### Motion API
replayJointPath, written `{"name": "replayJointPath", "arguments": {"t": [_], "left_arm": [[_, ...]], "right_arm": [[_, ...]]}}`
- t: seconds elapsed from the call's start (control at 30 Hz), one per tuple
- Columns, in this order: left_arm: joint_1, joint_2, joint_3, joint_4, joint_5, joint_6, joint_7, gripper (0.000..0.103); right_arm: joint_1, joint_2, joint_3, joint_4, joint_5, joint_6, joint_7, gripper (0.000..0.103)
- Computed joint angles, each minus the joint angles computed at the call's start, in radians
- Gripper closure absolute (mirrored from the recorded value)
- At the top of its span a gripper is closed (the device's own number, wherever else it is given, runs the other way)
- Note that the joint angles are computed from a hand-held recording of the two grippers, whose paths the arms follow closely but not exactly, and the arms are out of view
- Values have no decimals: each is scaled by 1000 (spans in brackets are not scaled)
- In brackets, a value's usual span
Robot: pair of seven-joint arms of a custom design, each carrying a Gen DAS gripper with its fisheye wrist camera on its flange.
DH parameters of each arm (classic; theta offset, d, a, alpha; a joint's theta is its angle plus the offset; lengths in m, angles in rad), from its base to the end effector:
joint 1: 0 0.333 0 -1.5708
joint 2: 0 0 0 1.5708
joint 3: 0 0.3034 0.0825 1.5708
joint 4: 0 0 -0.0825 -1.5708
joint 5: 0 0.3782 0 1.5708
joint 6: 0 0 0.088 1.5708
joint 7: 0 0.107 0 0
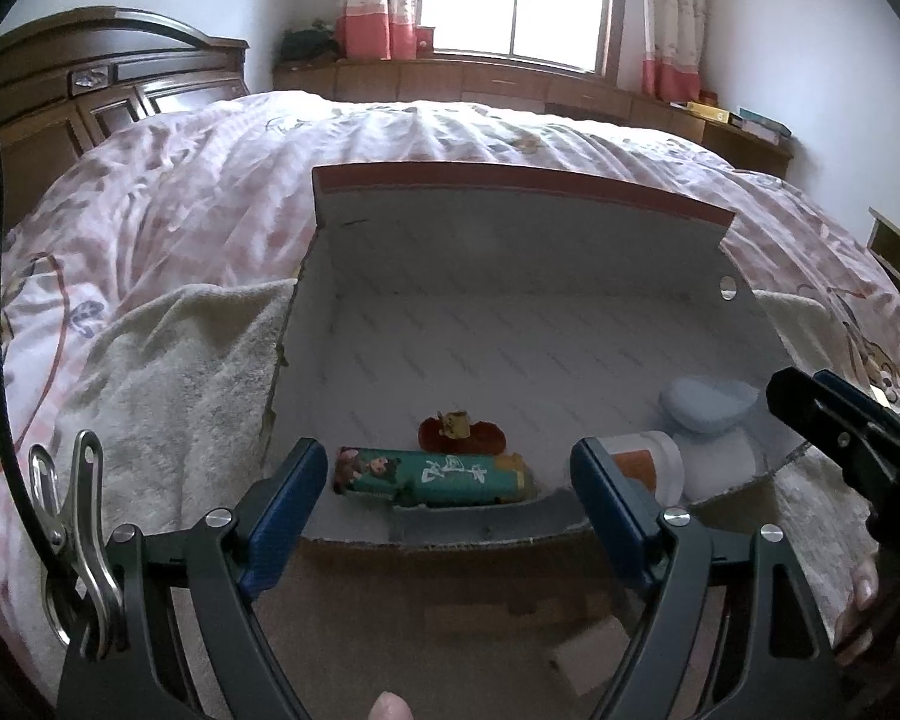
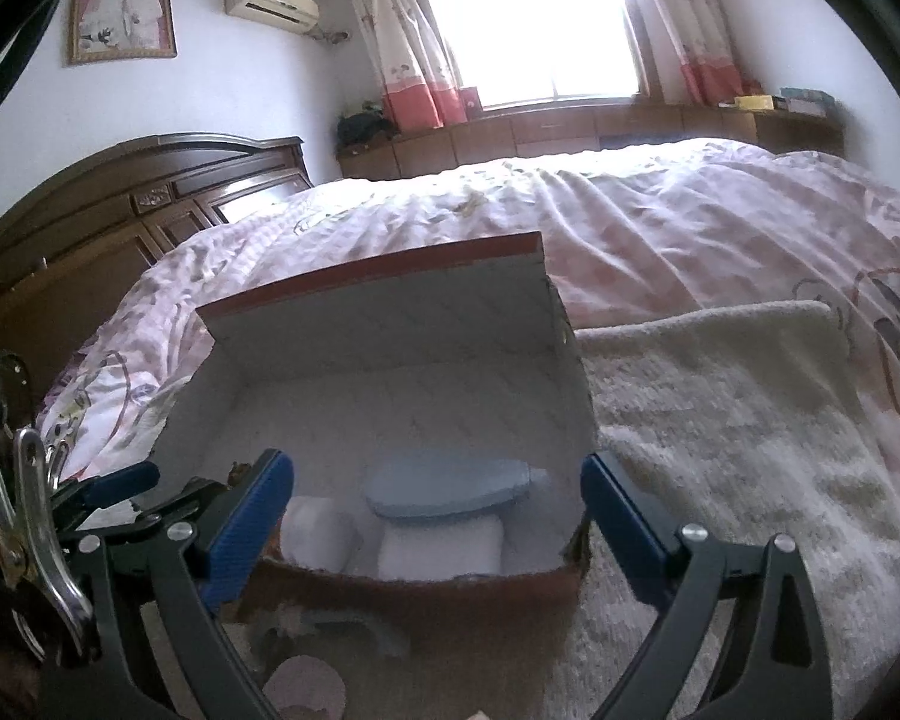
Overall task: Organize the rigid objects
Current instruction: 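Lower the tube and blue case into the box and open both tools, then withdraw both tools from the box toward the remaining items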
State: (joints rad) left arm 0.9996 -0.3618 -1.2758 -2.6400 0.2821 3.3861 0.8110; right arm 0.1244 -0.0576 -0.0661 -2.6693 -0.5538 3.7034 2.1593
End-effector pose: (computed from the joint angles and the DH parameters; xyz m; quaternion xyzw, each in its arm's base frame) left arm 0.4419 -0.1610 0.3620 -0.6548 0.6274 -0.3172 0.2774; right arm 0.4410 0.0949 0.3751 -0.6451 0.5779 -0.2174 0.4501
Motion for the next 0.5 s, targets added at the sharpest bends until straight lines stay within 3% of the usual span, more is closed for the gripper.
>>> {"name": "replayJointPath", "arguments": {"t": [0.5], "left_arm": [[-318, -31, 274, -115, -53, -5, 73, 18]], "right_arm": [[26, -100, -66, -121, -99, -9, 66, 4]]}}
